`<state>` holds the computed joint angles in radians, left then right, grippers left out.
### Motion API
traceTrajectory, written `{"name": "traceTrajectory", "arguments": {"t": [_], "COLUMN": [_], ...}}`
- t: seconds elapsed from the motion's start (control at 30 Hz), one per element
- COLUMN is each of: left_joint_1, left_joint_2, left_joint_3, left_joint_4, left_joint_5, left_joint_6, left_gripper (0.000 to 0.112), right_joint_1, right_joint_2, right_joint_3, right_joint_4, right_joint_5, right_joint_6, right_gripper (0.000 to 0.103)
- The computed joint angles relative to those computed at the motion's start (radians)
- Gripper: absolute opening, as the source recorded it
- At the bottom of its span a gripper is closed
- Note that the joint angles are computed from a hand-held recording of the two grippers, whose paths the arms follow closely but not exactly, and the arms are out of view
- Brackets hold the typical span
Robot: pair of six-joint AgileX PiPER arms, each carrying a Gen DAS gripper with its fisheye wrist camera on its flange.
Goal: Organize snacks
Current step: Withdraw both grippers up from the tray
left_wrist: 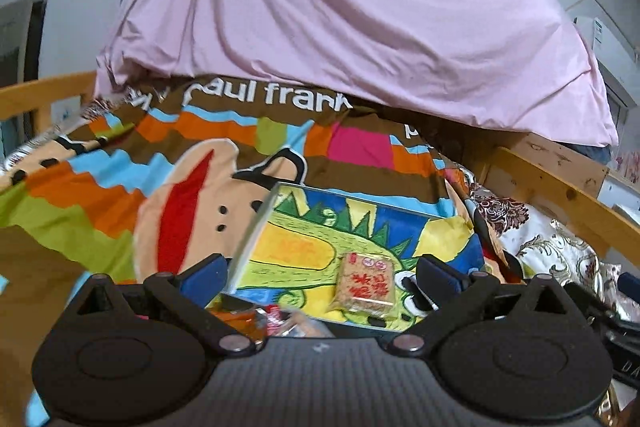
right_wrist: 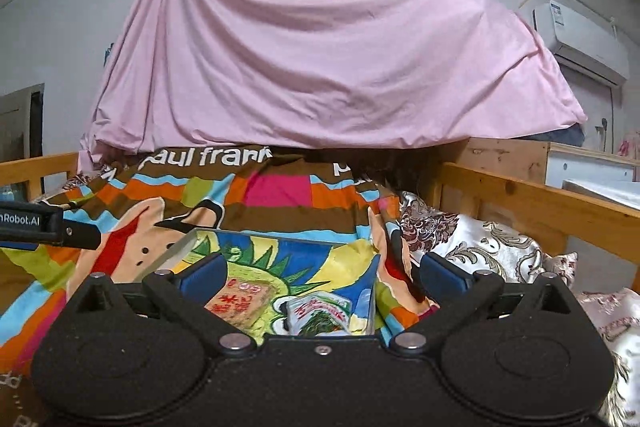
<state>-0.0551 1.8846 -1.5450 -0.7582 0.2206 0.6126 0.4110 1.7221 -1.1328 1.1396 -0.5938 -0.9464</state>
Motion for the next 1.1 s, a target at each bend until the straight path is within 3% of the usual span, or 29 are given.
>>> {"name": "traceTrajectory", "arguments": {"t": [0.33,0.5,0.77,1.1], "left_joint_1": [0.068,0.101,0.153,0.198], "left_joint_2": [-0.154,-0.192,-0.203,-0.16], "left_joint_3": [0.242,0.32,0.387,0.389], "left_joint_4": [-0.482,-0.642,-0.717,-0.587], "left_joint_5": [0.001,0.042,0.132,0.241], "left_joint_6": [0.563,0.783,0.935,0.933], "left_gripper": [0.102,0.103,0.103,0.103], "right_joint_1": [0.142,0.201,0.256,0.229], "right_joint_2": [-0.107,-0.139,-0.138,-0.081], "right_joint_3": [0.132,0.168,0.18,0.123], "right_joint_4": [0.126,0.211,0.32,0.44], "right_joint_5": [-0.087,-0.119,-0.132,-0.059], "right_joint_6": [-0.073,-0.108,-0.165,-0.282], "right_gripper": [0.102,0.102,0.102,0.102]}}
